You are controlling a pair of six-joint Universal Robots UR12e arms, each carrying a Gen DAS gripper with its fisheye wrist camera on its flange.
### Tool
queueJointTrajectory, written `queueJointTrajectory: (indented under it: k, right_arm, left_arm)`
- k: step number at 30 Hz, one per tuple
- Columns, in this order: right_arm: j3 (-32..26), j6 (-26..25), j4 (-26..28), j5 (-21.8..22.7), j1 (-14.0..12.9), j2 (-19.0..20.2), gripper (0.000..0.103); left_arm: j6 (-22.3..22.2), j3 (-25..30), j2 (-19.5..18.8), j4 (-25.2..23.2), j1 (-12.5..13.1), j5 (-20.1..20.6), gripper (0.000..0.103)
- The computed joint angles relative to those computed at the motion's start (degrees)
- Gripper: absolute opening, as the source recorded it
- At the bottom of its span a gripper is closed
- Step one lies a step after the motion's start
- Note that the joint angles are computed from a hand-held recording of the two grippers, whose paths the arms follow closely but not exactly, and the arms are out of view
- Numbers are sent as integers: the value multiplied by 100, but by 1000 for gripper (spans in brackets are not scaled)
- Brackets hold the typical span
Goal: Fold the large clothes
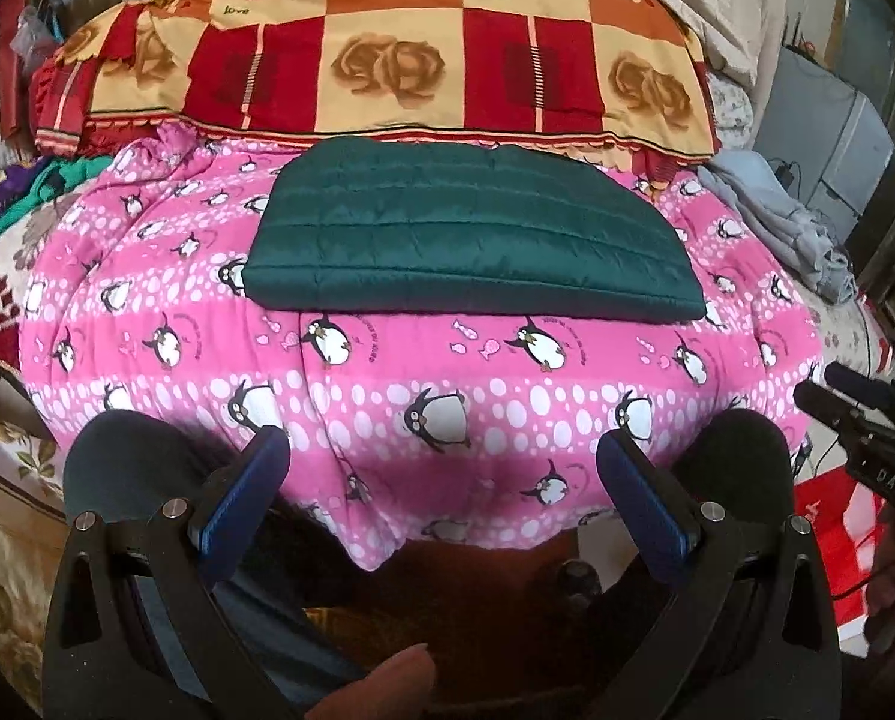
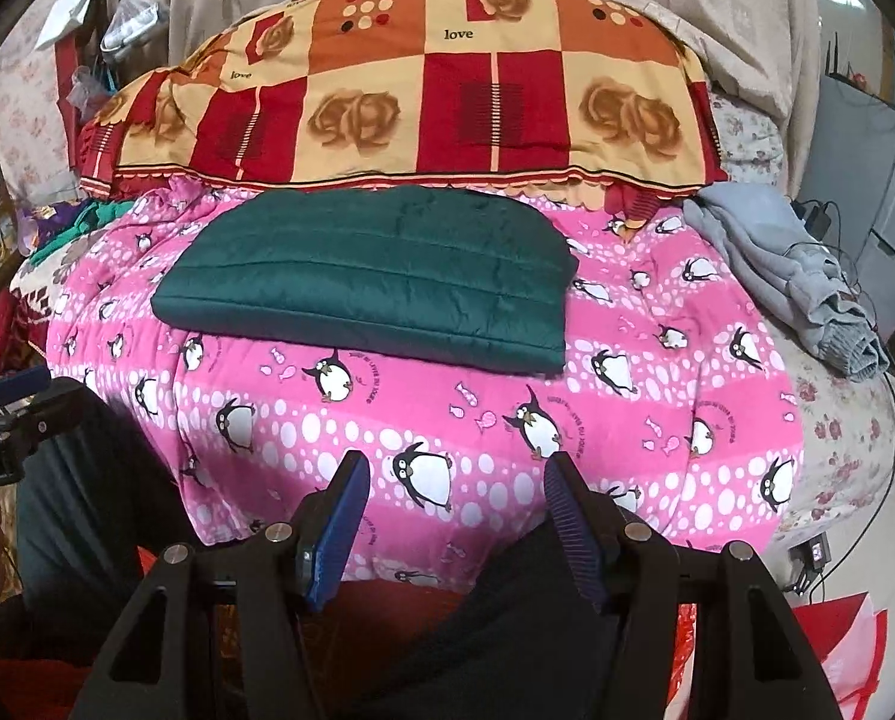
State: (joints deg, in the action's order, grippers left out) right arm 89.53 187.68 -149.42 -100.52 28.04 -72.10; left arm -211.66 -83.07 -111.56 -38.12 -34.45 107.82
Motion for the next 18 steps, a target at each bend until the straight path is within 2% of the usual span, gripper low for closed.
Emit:
queueJointTrajectory:
  k: [4, 7, 18]
  right_arm:
    - [0, 22, 8, 14, -5, -1, 58]
    - [8, 1, -3, 66, -13, -10, 58]
    - [55, 23, -248, 222, -8, -65, 58]
  left_arm:
    - [244, 54, -42, 23, -84, 289, 103]
    - [303, 47, -48, 65, -91, 279, 103]
    - [147, 114, -58, -137, -128, 510, 103]
